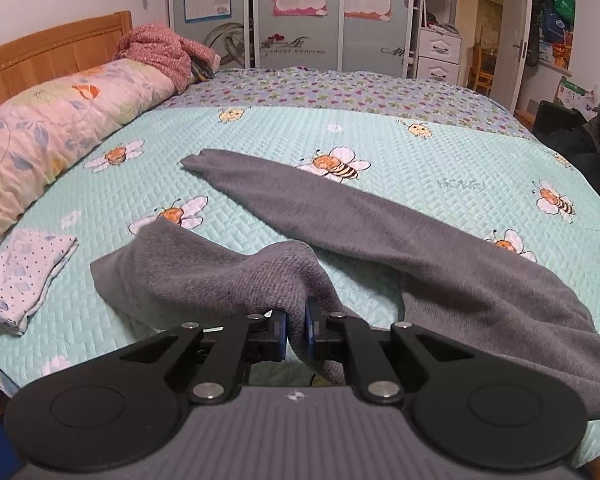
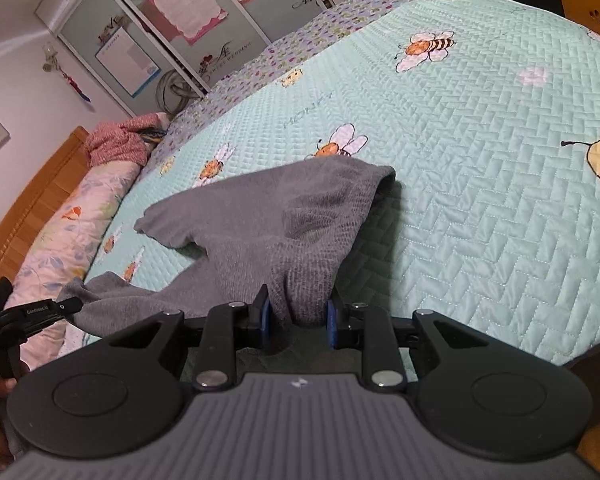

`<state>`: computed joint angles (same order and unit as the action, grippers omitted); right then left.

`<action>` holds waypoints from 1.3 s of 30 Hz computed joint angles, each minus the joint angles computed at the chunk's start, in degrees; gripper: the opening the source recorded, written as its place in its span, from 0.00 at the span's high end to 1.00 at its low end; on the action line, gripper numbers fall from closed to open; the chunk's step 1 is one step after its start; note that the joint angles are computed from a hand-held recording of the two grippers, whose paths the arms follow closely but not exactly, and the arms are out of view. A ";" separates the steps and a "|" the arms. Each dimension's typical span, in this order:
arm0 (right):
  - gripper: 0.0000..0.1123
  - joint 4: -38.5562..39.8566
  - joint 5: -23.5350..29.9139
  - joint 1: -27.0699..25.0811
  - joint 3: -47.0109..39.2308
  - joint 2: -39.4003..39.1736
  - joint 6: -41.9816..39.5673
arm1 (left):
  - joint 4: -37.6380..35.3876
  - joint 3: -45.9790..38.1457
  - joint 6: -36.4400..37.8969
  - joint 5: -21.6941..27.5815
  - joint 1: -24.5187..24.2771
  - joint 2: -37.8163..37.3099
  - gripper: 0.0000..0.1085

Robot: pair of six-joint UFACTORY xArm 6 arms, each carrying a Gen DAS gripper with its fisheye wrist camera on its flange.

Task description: Fold clothes

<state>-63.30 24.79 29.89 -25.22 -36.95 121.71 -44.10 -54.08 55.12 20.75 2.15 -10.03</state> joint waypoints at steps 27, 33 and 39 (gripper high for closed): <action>0.80 -23.24 -6.45 -8.79 -1.81 -22.52 13.98 | -19.53 -21.52 11.26 7.15 -7.27 0.49 0.93; 0.81 -10.20 6.62 -19.17 -1.85 -16.24 3.61 | 16.37 -42.03 -6.55 -4.91 -25.65 24.33 0.88; 0.76 2.42 -4.77 -34.29 6.70 -10.89 -8.34 | 28.36 -49.90 -24.91 14.88 -25.81 33.66 0.86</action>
